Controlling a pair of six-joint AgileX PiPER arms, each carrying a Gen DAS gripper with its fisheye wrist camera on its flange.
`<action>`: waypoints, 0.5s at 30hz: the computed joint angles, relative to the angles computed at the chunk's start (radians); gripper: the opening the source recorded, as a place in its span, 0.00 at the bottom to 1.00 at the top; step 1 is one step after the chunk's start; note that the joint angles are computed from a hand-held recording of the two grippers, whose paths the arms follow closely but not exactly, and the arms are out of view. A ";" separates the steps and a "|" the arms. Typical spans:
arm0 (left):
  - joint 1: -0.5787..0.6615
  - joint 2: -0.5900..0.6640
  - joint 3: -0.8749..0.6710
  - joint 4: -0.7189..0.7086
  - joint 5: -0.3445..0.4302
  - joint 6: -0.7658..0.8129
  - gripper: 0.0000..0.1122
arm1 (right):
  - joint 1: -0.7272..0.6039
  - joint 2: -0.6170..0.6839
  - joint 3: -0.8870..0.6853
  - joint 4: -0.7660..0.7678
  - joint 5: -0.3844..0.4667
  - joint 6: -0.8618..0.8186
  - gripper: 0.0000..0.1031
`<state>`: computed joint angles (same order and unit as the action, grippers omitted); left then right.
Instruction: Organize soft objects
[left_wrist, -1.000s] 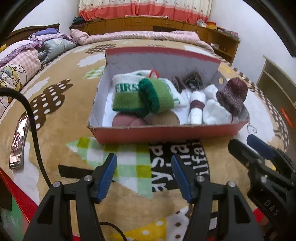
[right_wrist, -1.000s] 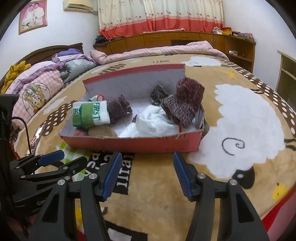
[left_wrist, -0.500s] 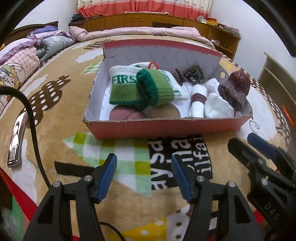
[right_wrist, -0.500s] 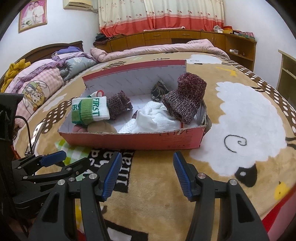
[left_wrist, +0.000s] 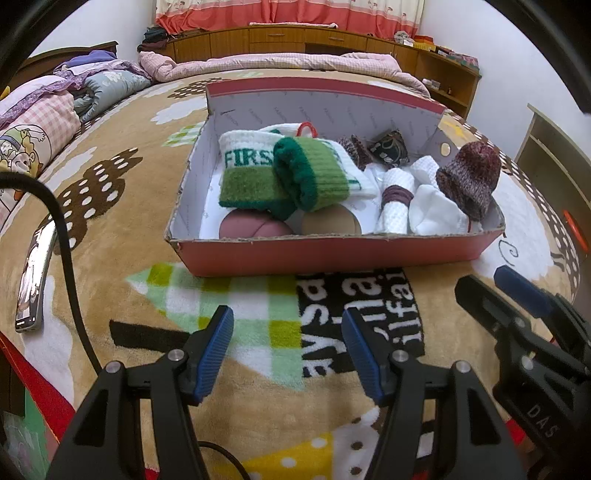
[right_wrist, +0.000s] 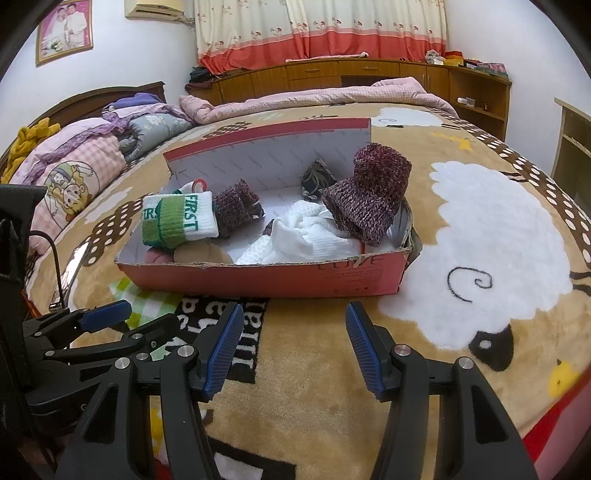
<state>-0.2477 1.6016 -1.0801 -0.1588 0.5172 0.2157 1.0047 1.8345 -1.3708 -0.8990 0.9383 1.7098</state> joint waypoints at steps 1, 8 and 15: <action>0.002 0.000 -0.001 -0.001 0.001 0.002 0.57 | 0.000 0.001 -0.001 0.001 0.001 -0.001 0.57; 0.007 0.003 0.002 -0.011 0.002 0.012 0.57 | 0.000 0.000 0.000 0.000 0.000 0.000 0.57; 0.004 0.003 -0.001 -0.008 0.006 0.008 0.57 | 0.000 0.000 0.000 0.000 0.000 0.001 0.57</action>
<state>-0.2439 1.6051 -1.0808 -0.1665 0.5236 0.2238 1.0050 1.8349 -1.3711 -0.8987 0.9383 1.7106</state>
